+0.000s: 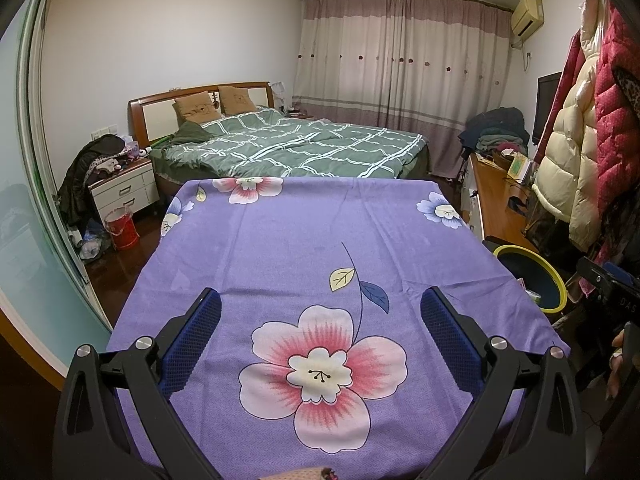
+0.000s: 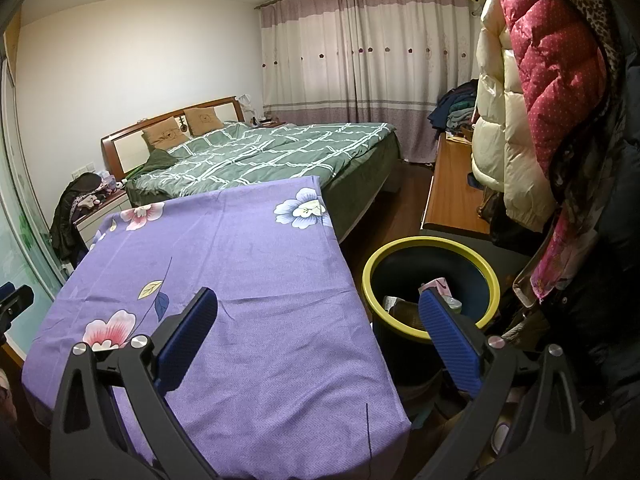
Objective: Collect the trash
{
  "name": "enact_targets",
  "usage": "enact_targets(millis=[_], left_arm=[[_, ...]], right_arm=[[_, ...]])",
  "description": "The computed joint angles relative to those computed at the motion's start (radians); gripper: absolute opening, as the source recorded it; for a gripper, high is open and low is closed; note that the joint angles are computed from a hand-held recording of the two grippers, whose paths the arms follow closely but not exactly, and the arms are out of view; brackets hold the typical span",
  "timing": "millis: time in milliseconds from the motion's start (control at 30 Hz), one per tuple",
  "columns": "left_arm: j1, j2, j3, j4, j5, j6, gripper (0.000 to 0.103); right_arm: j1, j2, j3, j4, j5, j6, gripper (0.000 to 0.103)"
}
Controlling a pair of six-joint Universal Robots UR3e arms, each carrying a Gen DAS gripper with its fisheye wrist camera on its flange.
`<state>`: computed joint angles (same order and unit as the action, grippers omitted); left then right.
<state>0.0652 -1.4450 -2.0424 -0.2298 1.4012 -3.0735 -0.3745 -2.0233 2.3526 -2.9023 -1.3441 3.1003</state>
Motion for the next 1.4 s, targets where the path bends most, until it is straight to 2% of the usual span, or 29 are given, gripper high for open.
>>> enact_targets(millis=[867,1133,1267,1400], left_arm=[[-0.009,-0.036,-0.002,0.027,0.009,-0.003,0.098],[0.011,-0.051,0.017,0.013,-0.031,-0.01,0.098],[0.023,-0.111,0.087,-0.013,-0.06,-0.008,0.098],[0.026,-0.289,0.273,-0.066,-0.057,0.005,0.098]], right_arm=[[0.023,0.037,-0.006,-0.026,-0.019,0.009,0.096],[0.026,0.063,0.001,-0.053,-0.017,0.007,0.096],[0.037,0.111,-0.037,-0.057,-0.015,0.002,0.096],[0.096,0.292,-0.181,-0.085,-0.027,0.008,0.096]])
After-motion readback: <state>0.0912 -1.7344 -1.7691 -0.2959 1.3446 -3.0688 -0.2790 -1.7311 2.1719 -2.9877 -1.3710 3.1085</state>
